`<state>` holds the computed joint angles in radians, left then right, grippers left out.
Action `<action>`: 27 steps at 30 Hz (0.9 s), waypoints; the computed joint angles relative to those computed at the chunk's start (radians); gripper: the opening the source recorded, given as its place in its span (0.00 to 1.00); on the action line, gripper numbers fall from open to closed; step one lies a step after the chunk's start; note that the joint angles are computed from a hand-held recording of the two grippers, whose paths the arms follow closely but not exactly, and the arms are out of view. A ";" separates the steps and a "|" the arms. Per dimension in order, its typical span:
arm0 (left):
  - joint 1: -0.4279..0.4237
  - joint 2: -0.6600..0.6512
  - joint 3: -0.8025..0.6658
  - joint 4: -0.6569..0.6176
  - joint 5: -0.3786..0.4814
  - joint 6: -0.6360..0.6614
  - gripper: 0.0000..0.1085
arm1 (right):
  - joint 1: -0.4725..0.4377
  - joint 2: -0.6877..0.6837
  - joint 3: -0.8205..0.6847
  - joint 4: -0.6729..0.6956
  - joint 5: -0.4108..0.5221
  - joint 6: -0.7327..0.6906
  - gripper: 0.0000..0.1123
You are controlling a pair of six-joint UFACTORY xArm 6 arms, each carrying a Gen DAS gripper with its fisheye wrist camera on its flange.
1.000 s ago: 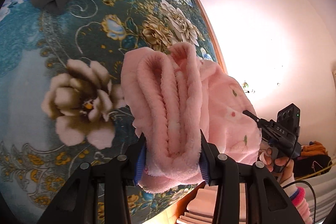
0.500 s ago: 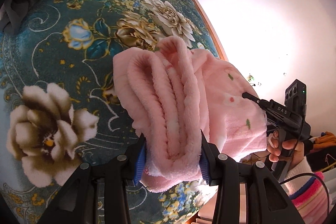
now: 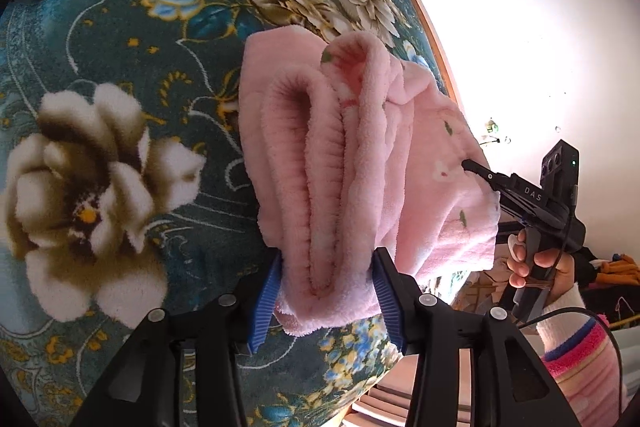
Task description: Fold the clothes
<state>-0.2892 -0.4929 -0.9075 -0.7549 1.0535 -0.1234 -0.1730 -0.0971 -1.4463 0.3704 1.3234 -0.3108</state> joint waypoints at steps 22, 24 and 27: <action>-0.224 0.203 -0.282 0.464 -0.182 0.060 0.47 | 0.121 -0.378 0.395 -0.114 -0.199 -0.139 0.38; -0.206 0.217 -0.260 0.448 -0.180 0.030 0.47 | 0.099 -0.404 0.453 -0.169 -0.238 -0.076 0.38; -0.180 0.204 -0.204 0.342 -0.172 0.029 0.47 | 0.049 -0.409 0.498 -0.140 -0.236 -0.034 0.39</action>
<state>-0.4693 -0.2887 -1.1116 -0.4129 0.8817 -0.0947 -0.1243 -0.5057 -0.9482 0.2305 1.0874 -0.3445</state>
